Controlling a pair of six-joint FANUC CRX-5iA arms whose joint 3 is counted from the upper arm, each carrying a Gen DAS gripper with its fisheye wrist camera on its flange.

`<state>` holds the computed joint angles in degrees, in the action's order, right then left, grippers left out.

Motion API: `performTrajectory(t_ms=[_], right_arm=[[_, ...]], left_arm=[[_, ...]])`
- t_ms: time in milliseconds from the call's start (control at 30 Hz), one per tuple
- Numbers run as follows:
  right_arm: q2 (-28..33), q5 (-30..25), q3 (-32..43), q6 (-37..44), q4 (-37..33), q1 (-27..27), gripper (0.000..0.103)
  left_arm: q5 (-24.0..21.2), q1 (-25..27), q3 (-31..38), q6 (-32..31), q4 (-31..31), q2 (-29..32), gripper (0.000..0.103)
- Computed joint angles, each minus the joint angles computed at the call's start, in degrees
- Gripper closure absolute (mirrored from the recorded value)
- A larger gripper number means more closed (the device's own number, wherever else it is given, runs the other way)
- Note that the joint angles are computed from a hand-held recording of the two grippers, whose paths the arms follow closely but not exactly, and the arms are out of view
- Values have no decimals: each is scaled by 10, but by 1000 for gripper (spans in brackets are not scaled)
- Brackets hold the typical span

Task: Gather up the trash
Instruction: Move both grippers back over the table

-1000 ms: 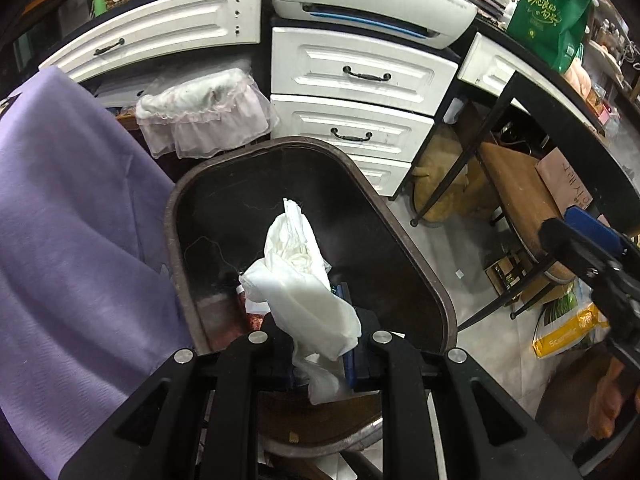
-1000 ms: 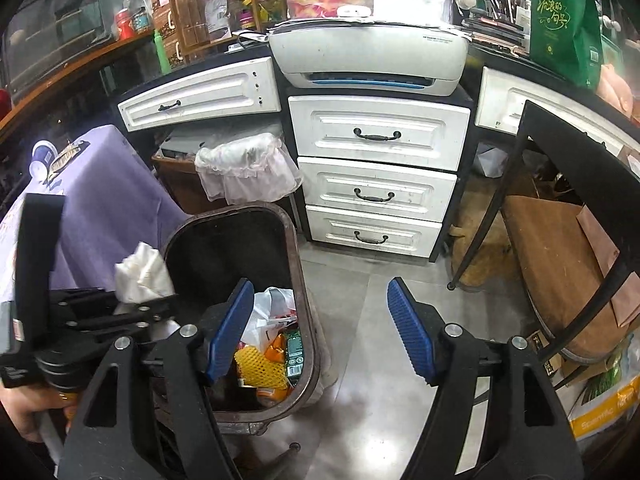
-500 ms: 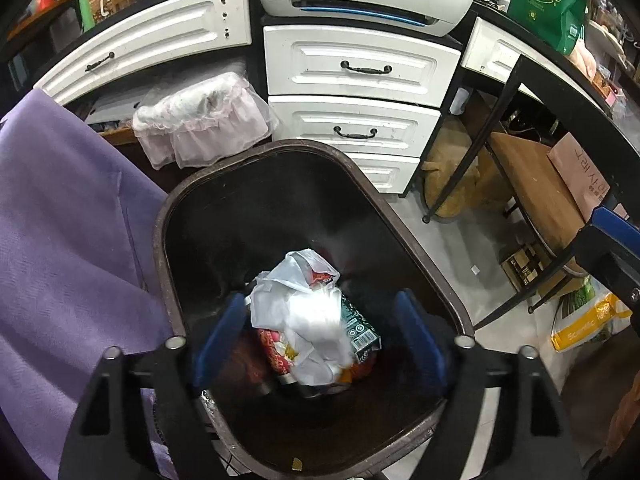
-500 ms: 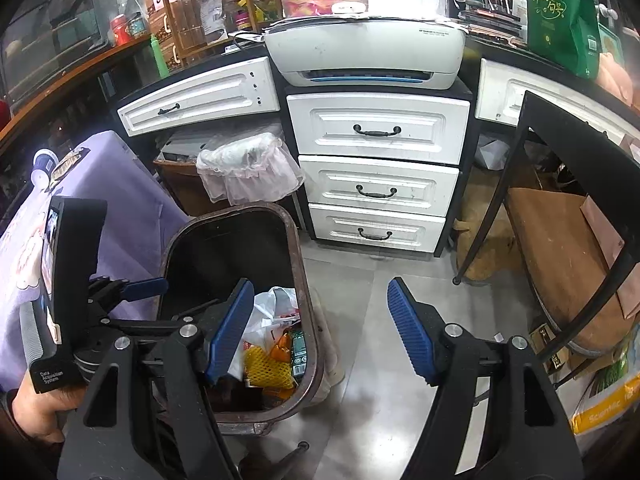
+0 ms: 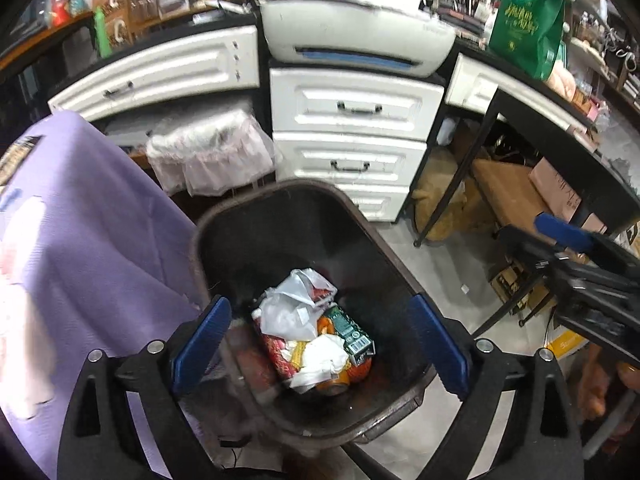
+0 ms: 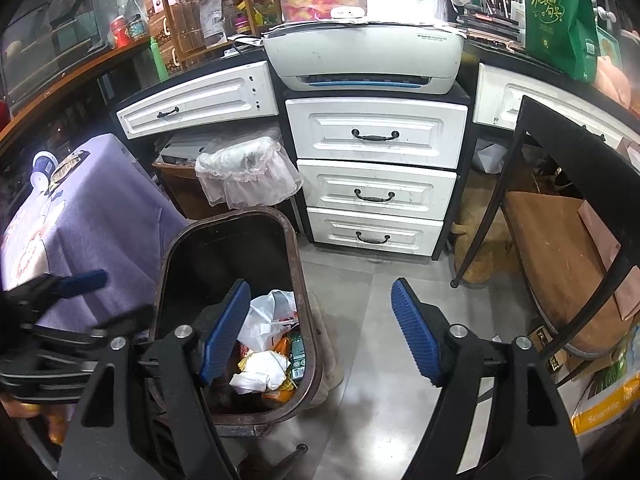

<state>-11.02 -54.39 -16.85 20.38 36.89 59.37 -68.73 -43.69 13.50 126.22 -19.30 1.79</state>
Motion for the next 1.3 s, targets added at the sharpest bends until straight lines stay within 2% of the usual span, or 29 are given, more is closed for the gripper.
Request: performTrajectory(t_ms=[300,567,733,1000,1300], right_arm=[[24,7,38,49,-18,16,23],[62,18,112,129,-53,47,19],[101,24,189,205,-100,69,18],[172,25,297,289,-124,106,15],[281,-13,469,392,-193,118,14]], left_arm=[[-21,-22,-9,40,-58,-66,7],[-69,-40,-14,68,-125,-129,6],[-117,-48,-20,78,-170,-169,6],[-192,-44,-45,87,-224,-239,6],[-253,16,-83,62,-249,-326,6]])
